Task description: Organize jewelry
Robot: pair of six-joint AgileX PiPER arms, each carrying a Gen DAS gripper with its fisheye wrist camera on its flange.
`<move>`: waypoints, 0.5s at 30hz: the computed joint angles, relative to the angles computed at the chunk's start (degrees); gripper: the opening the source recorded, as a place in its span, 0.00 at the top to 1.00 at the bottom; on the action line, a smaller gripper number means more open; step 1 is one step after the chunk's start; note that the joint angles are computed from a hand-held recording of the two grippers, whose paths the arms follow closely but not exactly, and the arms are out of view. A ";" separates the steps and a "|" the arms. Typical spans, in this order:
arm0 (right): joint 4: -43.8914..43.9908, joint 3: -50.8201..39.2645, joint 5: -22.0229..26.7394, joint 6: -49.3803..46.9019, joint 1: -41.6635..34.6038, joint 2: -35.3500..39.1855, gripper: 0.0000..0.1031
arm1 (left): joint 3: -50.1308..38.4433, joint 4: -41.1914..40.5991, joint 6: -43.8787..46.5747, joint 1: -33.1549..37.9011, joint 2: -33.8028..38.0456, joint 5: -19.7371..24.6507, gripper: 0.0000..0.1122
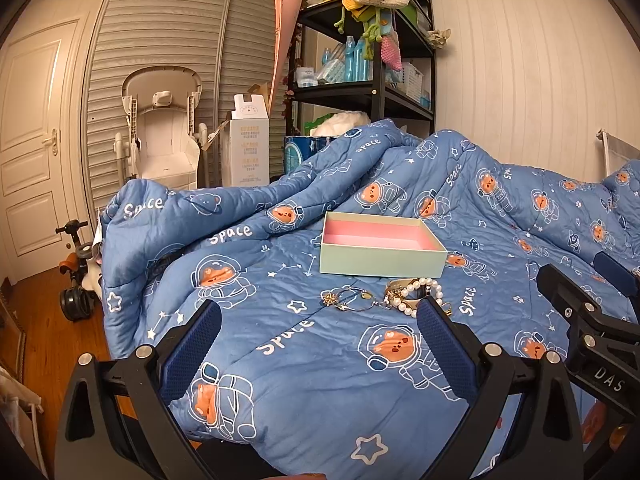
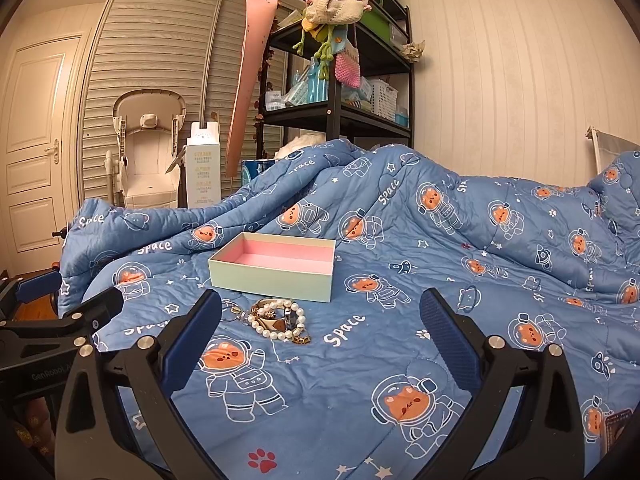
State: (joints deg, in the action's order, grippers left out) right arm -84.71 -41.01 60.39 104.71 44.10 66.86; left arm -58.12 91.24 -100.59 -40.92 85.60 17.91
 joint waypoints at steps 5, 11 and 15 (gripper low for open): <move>0.09 0.00 0.08 -0.03 0.10 0.05 0.05 | 0.06 -0.43 0.47 -0.05 0.12 0.01 0.14; 0.30 -0.06 -0.56 -0.28 -0.40 0.17 0.05 | -0.20 -1.77 1.77 0.39 0.33 -0.30 0.14; 0.63 -0.07 -1.17 -0.44 -0.85 0.26 0.05 | -0.42 -3.15 2.94 0.60 0.47 -0.56 0.14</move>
State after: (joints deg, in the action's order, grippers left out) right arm -84.08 -41.08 59.22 104.26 43.25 67.12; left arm -58.54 88.09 -97.64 -40.33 86.07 17.35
